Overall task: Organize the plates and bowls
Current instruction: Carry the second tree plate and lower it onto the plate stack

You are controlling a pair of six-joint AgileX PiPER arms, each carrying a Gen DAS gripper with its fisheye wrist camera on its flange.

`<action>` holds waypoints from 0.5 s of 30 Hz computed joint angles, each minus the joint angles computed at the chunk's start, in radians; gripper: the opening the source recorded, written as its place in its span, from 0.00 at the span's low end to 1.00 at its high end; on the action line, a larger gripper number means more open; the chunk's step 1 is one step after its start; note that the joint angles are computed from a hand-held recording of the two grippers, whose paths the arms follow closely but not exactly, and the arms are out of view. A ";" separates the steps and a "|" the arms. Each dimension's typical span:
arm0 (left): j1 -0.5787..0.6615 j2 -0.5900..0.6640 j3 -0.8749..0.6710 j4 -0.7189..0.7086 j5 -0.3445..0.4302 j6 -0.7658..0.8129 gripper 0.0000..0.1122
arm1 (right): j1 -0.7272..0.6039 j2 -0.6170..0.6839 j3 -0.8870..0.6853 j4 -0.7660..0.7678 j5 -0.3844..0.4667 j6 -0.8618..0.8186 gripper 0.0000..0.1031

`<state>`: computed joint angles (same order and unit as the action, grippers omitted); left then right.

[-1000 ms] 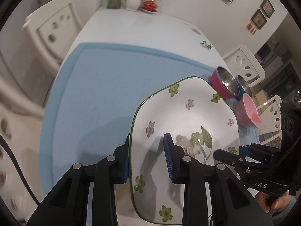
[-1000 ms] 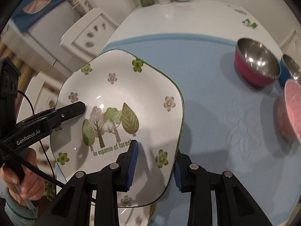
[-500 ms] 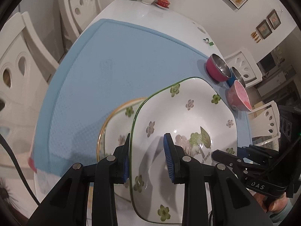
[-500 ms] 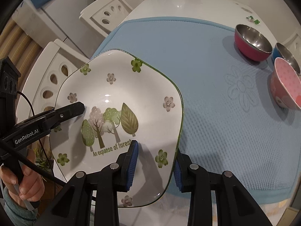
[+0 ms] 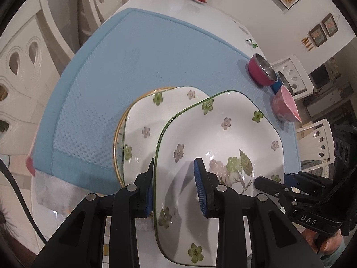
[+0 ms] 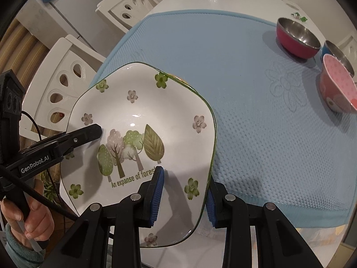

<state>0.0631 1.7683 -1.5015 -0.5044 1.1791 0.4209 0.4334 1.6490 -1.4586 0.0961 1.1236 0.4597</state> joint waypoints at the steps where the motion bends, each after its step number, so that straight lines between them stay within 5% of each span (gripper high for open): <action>1: 0.000 0.001 0.004 -0.001 -0.004 0.002 0.24 | 0.000 0.006 -0.001 0.001 -0.002 0.002 0.32; 15: -0.003 0.079 -0.012 0.000 -0.033 -0.004 0.24 | 0.007 0.117 -0.077 -0.001 0.005 0.031 0.32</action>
<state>0.0597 1.8477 -1.5133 -0.5041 1.1458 0.4173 0.4403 1.7660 -1.5353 0.0949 1.1285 0.4903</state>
